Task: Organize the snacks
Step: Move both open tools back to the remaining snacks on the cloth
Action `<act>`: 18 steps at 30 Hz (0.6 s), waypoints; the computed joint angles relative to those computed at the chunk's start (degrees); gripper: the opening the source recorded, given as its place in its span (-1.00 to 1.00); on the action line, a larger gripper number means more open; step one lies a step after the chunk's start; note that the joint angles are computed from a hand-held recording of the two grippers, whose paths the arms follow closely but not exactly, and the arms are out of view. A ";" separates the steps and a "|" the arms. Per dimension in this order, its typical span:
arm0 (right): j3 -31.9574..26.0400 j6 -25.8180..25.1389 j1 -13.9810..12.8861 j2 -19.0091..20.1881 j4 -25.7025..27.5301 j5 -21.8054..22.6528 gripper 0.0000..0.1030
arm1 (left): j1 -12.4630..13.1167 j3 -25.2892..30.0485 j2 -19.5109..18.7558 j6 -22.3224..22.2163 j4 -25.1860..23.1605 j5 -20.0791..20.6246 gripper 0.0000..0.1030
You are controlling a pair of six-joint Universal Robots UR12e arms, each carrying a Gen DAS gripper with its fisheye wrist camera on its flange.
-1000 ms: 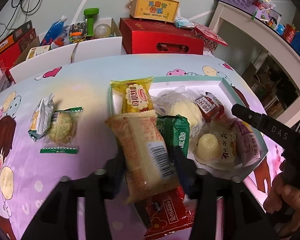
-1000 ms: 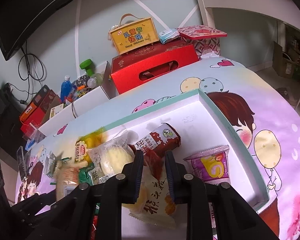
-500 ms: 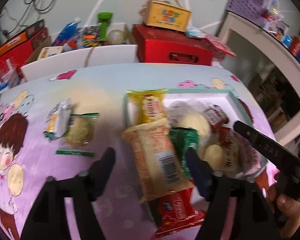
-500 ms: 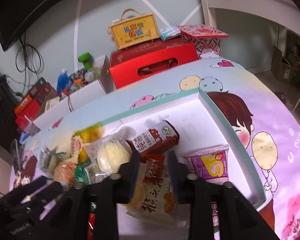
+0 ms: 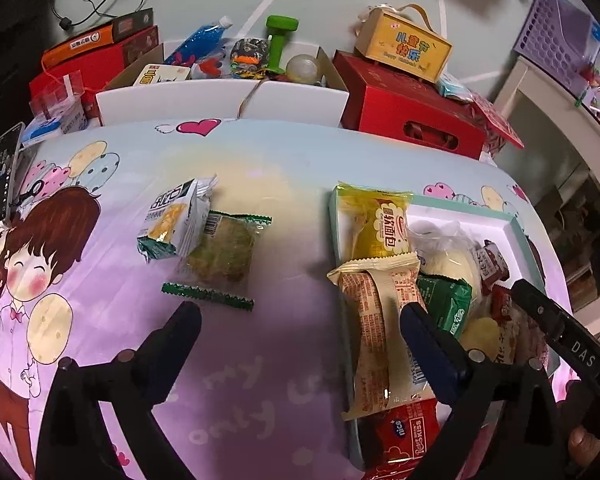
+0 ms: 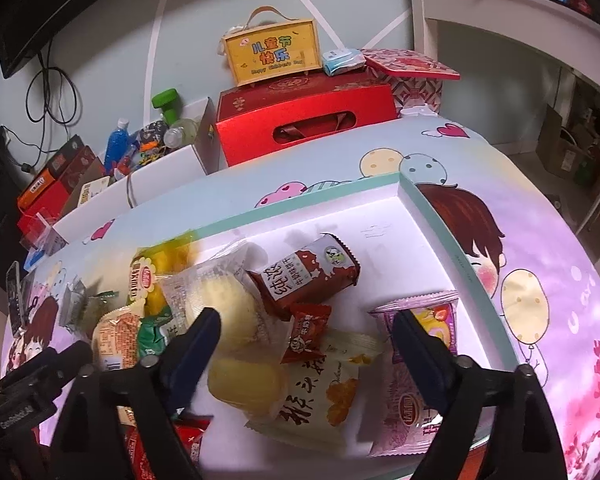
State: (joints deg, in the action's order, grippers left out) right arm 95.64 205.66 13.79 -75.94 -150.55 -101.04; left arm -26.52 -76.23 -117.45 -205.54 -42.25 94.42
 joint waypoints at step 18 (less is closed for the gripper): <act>-0.17 -2.03 0.56 0.43 -0.94 -1.67 1.00 | 0.61 -0.75 0.62 -1.34 0.08 1.51 0.94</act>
